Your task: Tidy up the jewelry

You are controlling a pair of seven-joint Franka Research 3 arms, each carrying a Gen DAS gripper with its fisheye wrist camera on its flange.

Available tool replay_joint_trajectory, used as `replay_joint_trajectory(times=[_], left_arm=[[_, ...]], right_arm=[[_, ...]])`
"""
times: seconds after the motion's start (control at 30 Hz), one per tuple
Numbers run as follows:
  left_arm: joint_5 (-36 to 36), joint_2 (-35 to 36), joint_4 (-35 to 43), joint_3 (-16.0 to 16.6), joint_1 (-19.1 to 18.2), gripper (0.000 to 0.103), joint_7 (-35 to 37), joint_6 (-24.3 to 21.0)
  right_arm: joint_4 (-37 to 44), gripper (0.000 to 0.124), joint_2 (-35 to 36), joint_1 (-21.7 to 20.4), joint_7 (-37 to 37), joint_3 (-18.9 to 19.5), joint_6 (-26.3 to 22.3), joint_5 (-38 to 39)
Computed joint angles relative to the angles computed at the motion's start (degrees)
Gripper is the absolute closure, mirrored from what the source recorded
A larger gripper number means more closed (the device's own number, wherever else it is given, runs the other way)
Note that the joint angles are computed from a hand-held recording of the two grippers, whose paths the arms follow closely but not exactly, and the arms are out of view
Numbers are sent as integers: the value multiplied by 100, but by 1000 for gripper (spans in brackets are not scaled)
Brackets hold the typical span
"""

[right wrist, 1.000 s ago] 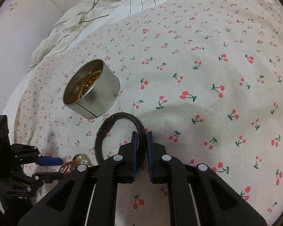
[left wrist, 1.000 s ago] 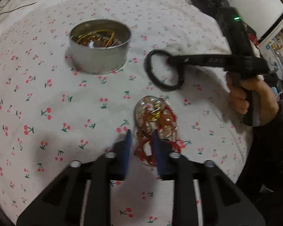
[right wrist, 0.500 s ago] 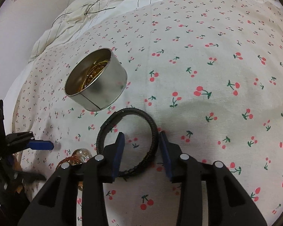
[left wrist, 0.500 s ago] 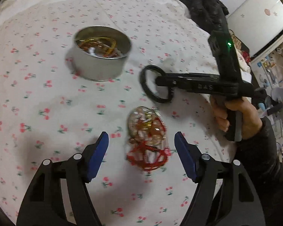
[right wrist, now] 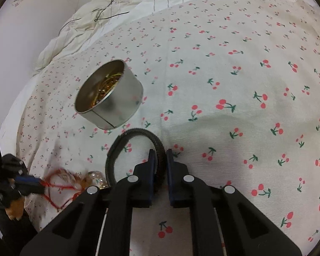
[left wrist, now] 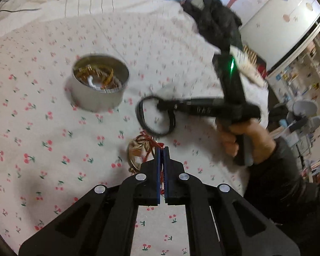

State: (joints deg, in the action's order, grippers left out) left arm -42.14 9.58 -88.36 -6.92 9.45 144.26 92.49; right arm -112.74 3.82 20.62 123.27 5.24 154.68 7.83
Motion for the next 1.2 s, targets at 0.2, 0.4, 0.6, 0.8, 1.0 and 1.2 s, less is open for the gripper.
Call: replay_joint_trajectory(times=[0.2,0.4,0.6,0.8,1.0,1.2], left_arm=[[-332,107,160,11,102,101,-118,-62],[362,136,95,-24,-56,101,-529,480],[588,160,157,-87,-68,101,-292,78],[618,297,273,-67,-35,100,-552,123],[1001,351,242,-153,-133,89,-575,-57],[941,451,343,-154,-111,67,-750,-164]], right_arm=[[87,112,55,-12,-56,5,-173,123],[224,109,137,73,114,-25,-331,-304],[265,109,160,78,80,-23,-380,-323],[305,109,188,98,120,-24,-407,-365],[385,109,247,120,132,-28,-473,-392],[375,109,247,121,109,-33,-470,-375]])
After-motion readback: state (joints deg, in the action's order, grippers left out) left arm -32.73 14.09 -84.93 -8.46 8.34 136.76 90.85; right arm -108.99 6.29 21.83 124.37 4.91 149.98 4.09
